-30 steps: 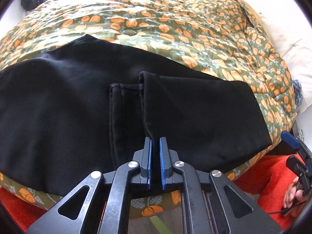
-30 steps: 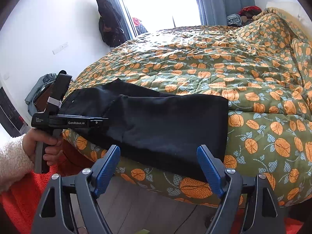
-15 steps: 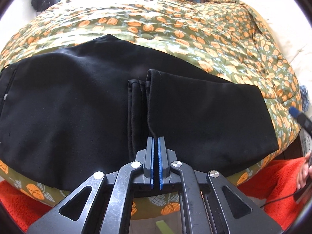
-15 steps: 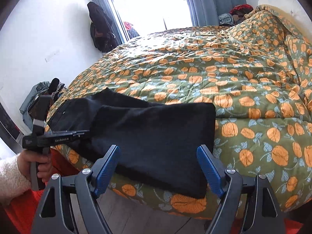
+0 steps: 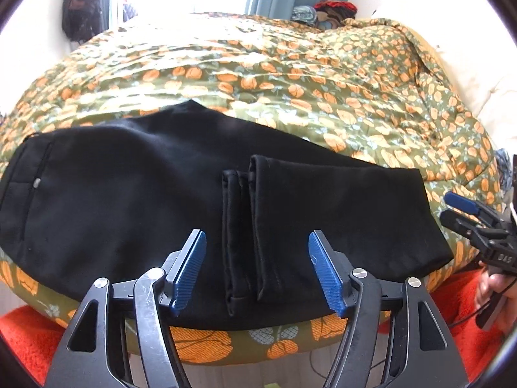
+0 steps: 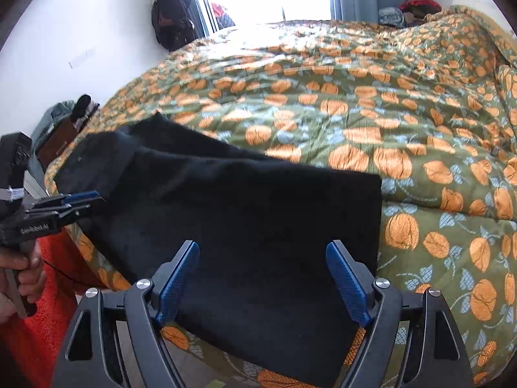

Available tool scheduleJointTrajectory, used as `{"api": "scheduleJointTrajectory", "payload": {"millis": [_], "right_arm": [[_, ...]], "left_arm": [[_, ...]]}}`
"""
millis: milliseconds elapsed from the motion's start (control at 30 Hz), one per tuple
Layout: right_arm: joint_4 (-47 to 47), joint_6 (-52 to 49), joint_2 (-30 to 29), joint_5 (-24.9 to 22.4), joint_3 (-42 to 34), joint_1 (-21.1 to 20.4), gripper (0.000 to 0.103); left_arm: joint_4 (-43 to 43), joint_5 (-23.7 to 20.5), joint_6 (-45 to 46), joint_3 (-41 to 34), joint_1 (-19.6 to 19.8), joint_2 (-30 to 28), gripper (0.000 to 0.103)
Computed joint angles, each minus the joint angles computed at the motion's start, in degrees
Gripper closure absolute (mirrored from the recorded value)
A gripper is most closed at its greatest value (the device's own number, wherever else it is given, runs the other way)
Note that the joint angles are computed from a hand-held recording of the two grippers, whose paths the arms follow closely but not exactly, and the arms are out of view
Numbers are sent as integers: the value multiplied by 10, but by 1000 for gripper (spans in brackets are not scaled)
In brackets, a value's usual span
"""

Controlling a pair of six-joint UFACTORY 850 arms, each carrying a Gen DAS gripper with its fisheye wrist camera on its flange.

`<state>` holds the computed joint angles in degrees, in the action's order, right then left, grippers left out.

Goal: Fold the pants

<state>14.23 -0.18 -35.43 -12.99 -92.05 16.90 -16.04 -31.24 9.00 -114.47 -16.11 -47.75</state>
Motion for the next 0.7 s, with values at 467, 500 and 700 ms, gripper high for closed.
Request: {"api": "scheduleJointTrajectory", "payload": {"millis": [467,500,700], "right_arm": [[-50,54,21,12,37,13,22],[-48,48,22,17,38,14,22],[36,3,-44,-95,-22,5,20]], "left_arm": [[74,-46,-44,-50,-6,-52,33],[75,-43,-45,-49,-7,-52,33],[65,-43,-32,-51,-6,-54,30]]}}
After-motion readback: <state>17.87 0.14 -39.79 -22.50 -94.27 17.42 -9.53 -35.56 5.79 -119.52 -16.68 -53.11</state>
